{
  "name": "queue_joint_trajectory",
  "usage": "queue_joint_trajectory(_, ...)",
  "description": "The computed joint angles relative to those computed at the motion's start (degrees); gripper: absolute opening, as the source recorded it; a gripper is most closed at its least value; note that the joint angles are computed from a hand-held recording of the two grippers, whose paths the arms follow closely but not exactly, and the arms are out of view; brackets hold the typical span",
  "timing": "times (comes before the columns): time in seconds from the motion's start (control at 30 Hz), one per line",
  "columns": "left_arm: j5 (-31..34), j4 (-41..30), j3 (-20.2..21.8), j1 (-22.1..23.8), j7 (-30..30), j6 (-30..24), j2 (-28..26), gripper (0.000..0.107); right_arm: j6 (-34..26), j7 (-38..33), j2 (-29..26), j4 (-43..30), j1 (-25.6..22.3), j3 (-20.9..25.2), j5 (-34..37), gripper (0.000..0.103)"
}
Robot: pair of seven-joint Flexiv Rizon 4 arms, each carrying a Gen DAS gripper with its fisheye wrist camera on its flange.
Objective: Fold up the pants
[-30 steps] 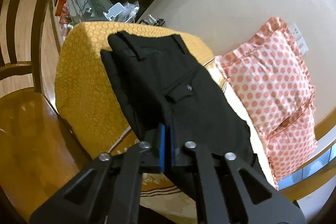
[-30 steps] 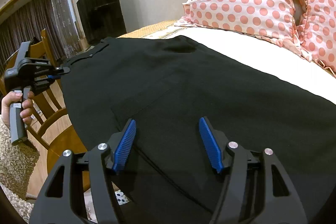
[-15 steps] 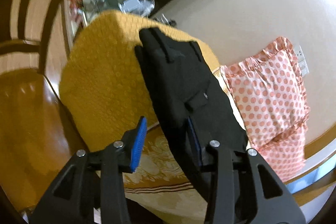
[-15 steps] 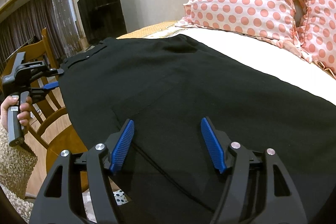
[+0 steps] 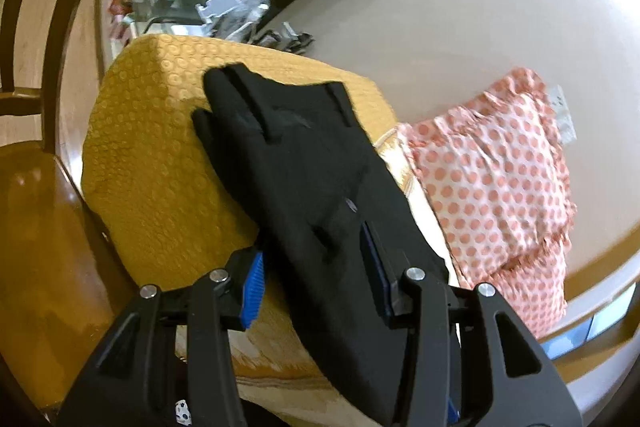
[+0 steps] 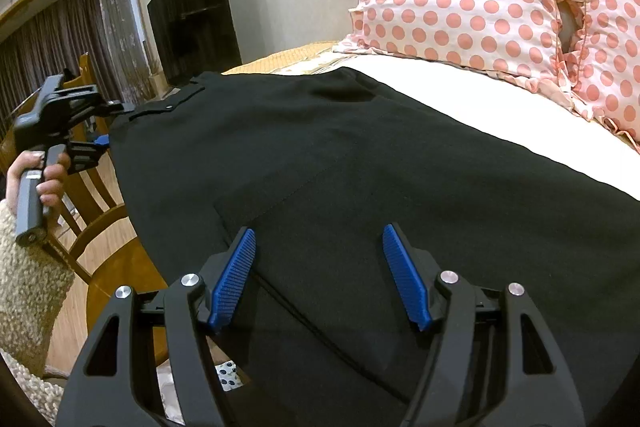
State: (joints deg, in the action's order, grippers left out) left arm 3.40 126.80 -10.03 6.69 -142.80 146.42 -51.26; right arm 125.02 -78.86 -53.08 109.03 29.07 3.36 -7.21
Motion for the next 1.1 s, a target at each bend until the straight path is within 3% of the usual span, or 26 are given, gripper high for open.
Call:
queue_joint_trajectory(0.17,-2.6,0.1,1.1,0.1,-0.3,-0.9,0.3,0.04,3.8,0.0,0.8,2.6,-0.9,0.4,1.4,0.069)
queue_joint_trajectory(0.2,-3.3,0.0,1.2,-0.2,0.2,-2.2,0.7,0.024,4.4,-0.1,0.9,3.0,-0.9,0.3,2.0,0.07)
queue_joint_trajectory(0.3,-9.0,0.5,3.7,-4.9,4.2,-4.9,3.5,0.011,7.4,0.0,1.7,5.3,-1.4,0.0,4.4,0.072)
queue_joint_trajectory(0.5,-25.4,-1.3,10.2,-21.4,24.1,-10.6,11.2,0.009,14.8,1.5,2.7,9.9,-3.6,-0.7,11.7,0.074)
queue_joint_trajectory(0.7,-36.5,-16.3,12.5,-37.5,52.5,-18.0,9.8,0.009,19.5,5.3,2.5,12.6,-6.7,-1.0,17.0,0.074)
queue_joint_trajectory(0.8,-34.7,-24.4,10.8,-41.1,62.2,-20.7,6.2,0.009,22.1,7.6,2.5,14.4,-8.2,-1.2,19.8,0.074)
queue_joint_trajectory(0.9,-25.3,-32.3,4.9,-40.9,69.0,-27.7,1.5,0.01,23.9,8.7,2.2,15.9,-8.4,-1.9,22.6,0.074)
queue_joint_trajectory(1.0,-23.7,-38.4,7.2,-45.6,74.7,-36.7,-3.4,0.01,24.1,10.2,1.8,17.0,-8.8,-2.3,24.6,0.074)
queue_joint_trajectory(1.03,-24.4,-40.5,8.9,-47.6,76.0,-42.2,-5.0,0.009,24.0,10.9,1.6,17.3,-9.2,-2.3,24.9,0.074)
queue_joint_trajectory(1.1,-23.5,-41.8,8.3,-47.3,75.8,-47.6,-6.3,0.01,23.8,11.5,1.3,17.7,-9.3,-2.7,25.5,0.074)
